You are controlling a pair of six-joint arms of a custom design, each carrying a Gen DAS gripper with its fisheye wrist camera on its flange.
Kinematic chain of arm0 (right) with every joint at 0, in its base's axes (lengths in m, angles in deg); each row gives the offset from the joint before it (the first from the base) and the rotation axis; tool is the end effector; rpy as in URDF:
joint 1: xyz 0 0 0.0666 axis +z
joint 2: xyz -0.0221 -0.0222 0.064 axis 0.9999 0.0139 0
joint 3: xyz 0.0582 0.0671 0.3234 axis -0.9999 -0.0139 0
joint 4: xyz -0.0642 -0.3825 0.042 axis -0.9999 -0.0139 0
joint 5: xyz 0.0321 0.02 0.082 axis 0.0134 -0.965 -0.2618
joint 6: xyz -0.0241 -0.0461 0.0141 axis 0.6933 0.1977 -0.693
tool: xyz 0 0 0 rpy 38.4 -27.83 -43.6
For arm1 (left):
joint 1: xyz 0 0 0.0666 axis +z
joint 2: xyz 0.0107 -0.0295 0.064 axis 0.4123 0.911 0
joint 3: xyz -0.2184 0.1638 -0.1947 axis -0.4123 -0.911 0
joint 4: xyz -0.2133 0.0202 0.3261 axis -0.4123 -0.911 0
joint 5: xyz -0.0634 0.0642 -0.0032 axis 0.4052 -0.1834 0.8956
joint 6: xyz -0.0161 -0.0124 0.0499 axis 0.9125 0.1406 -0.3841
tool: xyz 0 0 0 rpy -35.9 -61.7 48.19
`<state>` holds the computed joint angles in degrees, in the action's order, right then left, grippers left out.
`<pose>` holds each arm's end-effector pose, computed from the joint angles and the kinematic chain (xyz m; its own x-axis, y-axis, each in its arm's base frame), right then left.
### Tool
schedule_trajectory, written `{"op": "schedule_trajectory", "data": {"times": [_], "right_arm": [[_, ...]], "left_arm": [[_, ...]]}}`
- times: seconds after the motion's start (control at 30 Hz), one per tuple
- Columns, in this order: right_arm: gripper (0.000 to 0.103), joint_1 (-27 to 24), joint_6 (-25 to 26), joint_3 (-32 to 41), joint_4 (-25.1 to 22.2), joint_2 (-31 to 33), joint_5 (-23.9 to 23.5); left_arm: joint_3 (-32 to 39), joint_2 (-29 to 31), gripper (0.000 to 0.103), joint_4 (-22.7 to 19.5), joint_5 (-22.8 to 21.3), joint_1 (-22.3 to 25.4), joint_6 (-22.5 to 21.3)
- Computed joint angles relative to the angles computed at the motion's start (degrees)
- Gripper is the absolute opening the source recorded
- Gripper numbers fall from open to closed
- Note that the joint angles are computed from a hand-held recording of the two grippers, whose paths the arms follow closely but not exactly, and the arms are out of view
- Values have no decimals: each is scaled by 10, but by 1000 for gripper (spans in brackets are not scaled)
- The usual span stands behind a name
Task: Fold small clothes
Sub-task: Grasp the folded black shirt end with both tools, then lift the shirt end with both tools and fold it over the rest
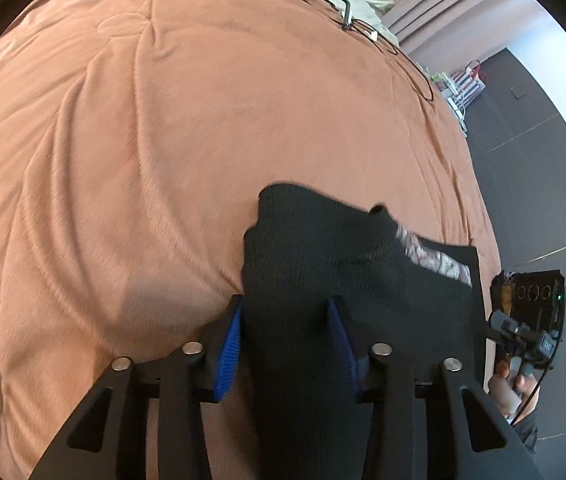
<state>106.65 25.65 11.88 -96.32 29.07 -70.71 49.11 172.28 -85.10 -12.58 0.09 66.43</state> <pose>0.5492 0.1889 0.3066 -0.8360 0.2882 -0.4670 -0.1363 0.7154 0.6853 0.6390 -0.3004 0.2624 -0.9257 -0.1798 -0.3328 0.0278 0.8450 -0.5340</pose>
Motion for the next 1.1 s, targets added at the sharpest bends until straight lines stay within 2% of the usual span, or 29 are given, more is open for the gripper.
{"op": "schedule_trajectory", "data": {"times": [0.03,0.07,0.13,0.17,0.23,0.3,0.4,0.57,0.67,0.93,1.1], "right_arm": [[65,3,5,12,-13,4,6],[59,5,8,16,-25,3,12],[43,7,17,41,-60,15,32],[32,8,20,50,-80,18,46],[23,12,22,57,-104,14,71],[14,20,8,66,-122,10,96],[12,47,28,81,-160,-9,170],[10,83,36,92,-179,-38,232],[10,108,32,77,-182,-68,267],[10,185,10,1,-173,-180,374],[9,243,-3,-13,-210,-237,442]], "left_arm": [[8,7,37,3,3,1,8],[9,9,36,9,6,3,15],[20,18,32,14,9,4,25],[28,23,30,8,5,3,23],[46,30,17,-10,-9,0,10],[55,29,11,-22,-28,-4,1],[54,14,10,-25,-55,-14,-4],[19,-31,9,-7,-68,-23,-5],[-21,-73,9,9,-72,-26,-7],[-75,-160,9,22,-91,-45,-10],[-122,-224,9,38,-104,-59,0]]}}
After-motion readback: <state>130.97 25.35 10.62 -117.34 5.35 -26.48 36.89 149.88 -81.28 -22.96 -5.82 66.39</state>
